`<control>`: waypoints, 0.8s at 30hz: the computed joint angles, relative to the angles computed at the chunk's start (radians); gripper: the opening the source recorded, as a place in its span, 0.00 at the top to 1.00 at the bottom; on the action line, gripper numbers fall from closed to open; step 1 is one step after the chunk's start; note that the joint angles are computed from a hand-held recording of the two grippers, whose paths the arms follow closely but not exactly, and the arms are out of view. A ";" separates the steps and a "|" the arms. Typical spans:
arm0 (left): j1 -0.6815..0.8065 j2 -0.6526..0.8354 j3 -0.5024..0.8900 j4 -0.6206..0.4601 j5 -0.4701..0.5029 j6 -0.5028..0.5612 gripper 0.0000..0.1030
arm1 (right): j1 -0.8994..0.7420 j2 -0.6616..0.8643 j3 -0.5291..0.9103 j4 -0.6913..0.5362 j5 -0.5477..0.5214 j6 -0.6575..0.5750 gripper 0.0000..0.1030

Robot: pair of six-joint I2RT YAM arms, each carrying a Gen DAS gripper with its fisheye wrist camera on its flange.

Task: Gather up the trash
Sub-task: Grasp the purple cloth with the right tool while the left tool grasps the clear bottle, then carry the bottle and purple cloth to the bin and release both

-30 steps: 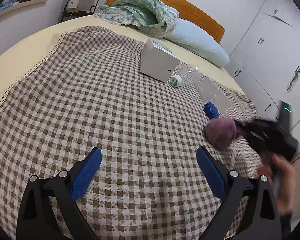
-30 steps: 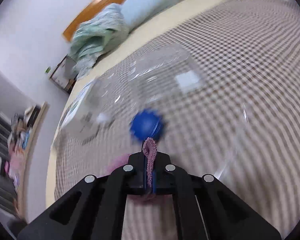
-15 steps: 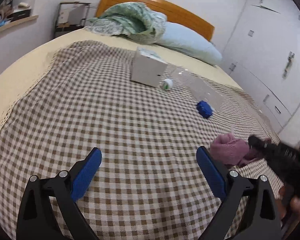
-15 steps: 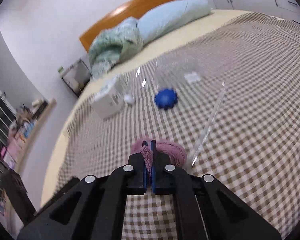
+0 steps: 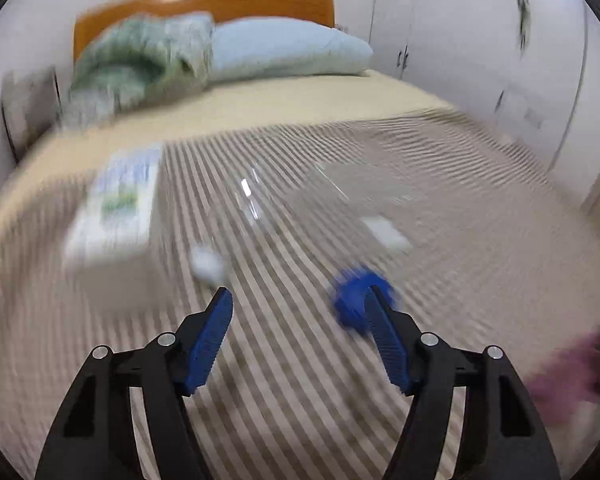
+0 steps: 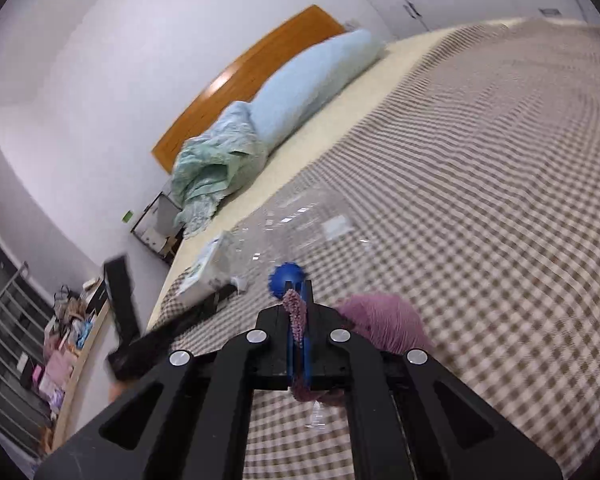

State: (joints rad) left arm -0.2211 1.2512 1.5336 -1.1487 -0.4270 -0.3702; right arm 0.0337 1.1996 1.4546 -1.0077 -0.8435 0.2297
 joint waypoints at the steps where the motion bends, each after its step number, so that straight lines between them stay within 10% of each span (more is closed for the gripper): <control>1: 0.012 0.039 0.010 0.009 -0.034 0.041 0.36 | -0.004 0.004 -0.007 0.002 -0.002 -0.003 0.97; 10: 0.168 0.203 -0.009 0.044 -0.009 0.278 0.36 | 0.031 0.026 -0.004 0.012 -0.042 -0.011 0.97; 12: 0.193 0.192 -0.012 0.054 0.046 0.279 0.65 | 0.047 0.030 -0.006 0.006 -0.028 -0.014 0.97; 24: -0.038 0.078 0.168 -0.323 0.013 -0.111 0.71 | 0.133 -0.020 -0.030 0.051 0.062 0.029 0.97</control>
